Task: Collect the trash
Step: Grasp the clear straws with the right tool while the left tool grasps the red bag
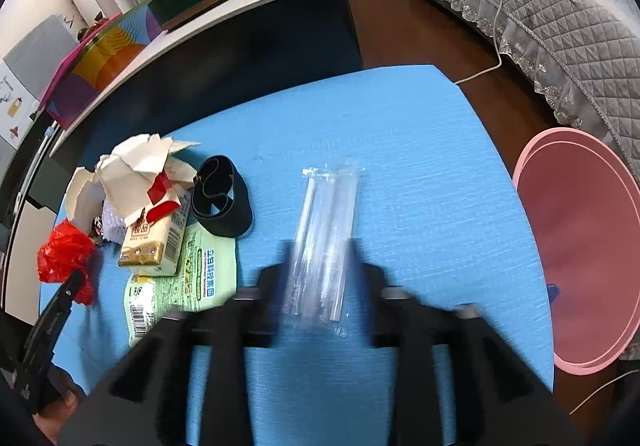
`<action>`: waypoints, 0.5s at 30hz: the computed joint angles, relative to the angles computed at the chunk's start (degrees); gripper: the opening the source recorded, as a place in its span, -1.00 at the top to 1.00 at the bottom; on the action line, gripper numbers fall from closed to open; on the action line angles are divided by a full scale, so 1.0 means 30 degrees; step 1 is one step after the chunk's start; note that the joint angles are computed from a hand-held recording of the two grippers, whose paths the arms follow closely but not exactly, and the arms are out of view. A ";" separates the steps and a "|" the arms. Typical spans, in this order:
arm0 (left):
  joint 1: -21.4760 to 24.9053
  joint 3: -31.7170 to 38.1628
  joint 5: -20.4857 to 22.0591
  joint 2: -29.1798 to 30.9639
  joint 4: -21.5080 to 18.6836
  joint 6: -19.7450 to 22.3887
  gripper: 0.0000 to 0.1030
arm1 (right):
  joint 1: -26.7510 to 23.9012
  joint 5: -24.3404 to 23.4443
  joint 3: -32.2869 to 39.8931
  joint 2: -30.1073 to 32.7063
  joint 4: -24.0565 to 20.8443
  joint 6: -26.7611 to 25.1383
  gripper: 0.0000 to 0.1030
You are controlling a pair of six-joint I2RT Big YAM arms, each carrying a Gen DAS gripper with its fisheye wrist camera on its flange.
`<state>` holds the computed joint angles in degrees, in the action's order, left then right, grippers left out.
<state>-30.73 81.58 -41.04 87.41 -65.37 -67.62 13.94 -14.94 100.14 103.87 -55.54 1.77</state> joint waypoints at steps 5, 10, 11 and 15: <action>-0.0051 -0.0061 -0.0108 -0.0088 0.0140 0.0117 0.57 | 0.0132 0.0861 -0.0251 -0.0134 -0.0112 -0.0207 0.04; -0.0137 0.0017 -0.0352 -0.0085 0.0126 0.0276 0.57 | 0.0269 0.1909 -0.0498 -0.0256 -0.0190 -0.0800 0.51; -0.0209 0.0084 -0.0473 -0.0053 0.0074 0.0333 0.57 | 0.0251 0.1793 -0.0543 -0.0289 -0.0226 -0.0901 0.70; -0.0432 0.0291 -0.0820 0.0057 0.0006 0.0628 0.59 | 0.0245 0.2137 -0.1034 -0.0829 0.0412 -0.1379 0.90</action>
